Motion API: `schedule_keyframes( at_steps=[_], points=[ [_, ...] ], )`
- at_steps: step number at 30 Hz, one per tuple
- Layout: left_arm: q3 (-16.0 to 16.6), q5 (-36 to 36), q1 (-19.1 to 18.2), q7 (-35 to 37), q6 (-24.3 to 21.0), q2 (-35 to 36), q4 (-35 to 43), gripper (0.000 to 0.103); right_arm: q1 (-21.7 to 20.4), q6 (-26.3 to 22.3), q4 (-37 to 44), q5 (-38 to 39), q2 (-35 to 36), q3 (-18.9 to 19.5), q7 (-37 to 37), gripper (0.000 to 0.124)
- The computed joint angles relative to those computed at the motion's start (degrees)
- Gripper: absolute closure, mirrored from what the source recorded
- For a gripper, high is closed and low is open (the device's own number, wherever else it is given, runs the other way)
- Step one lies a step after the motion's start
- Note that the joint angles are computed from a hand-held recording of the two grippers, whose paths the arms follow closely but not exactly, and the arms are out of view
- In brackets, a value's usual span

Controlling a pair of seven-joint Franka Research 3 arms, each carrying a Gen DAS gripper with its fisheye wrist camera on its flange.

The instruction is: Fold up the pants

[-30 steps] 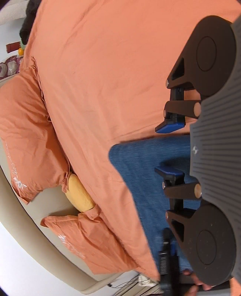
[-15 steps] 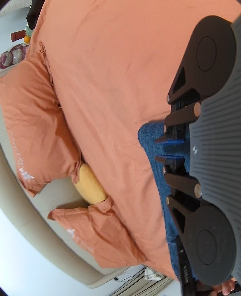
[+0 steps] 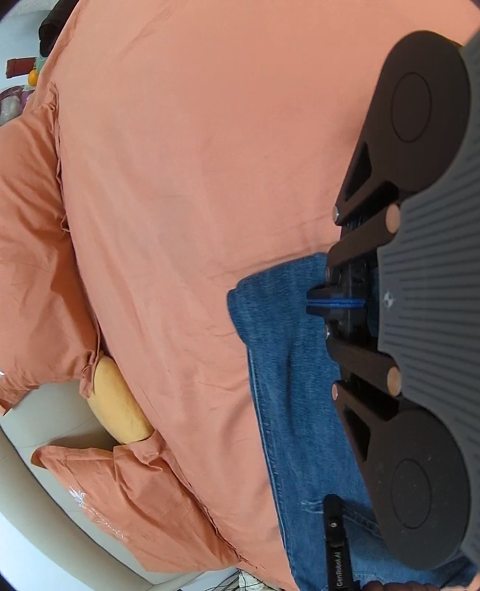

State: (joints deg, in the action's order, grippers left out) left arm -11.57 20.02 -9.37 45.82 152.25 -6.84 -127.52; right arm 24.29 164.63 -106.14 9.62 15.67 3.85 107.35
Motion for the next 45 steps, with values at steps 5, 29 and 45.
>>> schedule_keyframes(
  at_steps=[5,29,45],
  points=[
    [-2.26,4.62,-1.16,-4.07,-2.58,-7.94,-4.48,0.065,-0.35,0.34,-7.70,-0.15,-8.12,0.73,-1.28,0.121],
    [-2.81,-0.92,-6.47,-5.53,-7.28,-15.99,-12.17,0.086,-0.29,-7.95,-20.08,-1.48,-19.37,4.74,-6.85,0.124],
    [4.02,-2.15,5.47,-9.21,-15.75,-52.02,-30.10,0.031,4.54,-5.41,-15.31,6.84,-19.59,7.47,-22.99,0.094]
  ],
)
